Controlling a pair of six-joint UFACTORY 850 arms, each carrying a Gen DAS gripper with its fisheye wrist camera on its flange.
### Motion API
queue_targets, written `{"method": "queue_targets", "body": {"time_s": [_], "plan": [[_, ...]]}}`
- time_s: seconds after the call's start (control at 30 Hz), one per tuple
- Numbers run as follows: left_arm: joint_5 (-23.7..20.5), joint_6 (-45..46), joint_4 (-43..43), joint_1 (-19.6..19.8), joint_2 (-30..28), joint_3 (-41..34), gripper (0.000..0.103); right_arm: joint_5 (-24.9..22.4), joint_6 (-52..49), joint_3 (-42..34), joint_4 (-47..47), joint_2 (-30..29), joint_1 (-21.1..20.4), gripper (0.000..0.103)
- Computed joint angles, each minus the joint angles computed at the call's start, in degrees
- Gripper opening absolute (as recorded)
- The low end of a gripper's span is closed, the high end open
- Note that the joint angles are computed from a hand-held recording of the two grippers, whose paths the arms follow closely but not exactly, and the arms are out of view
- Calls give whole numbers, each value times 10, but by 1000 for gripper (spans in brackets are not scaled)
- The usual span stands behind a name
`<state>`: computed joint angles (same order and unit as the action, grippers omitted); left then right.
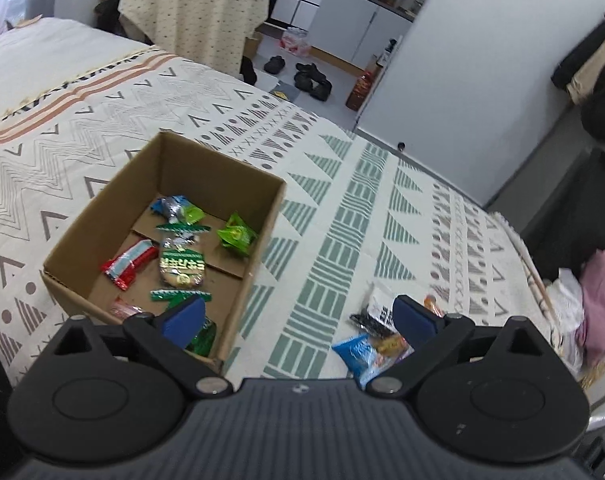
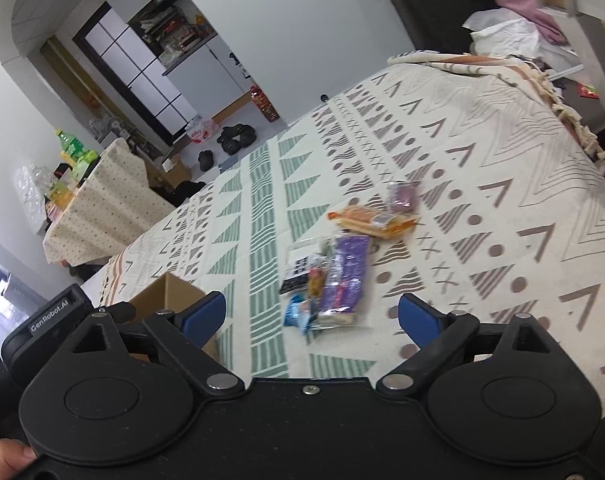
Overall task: Organize snacks
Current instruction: 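Withdraw both grippers from the box back toward the snack pile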
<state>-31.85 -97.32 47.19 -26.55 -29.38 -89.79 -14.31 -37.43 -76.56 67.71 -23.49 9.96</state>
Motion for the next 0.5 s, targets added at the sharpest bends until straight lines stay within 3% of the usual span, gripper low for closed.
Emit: {"method": "queue_targets", "body": {"time_s": [0.5], "plan": [[-32,120,-74,-18,-81,-84,100,-48,-92,9,106,-33,-53,95]]}}
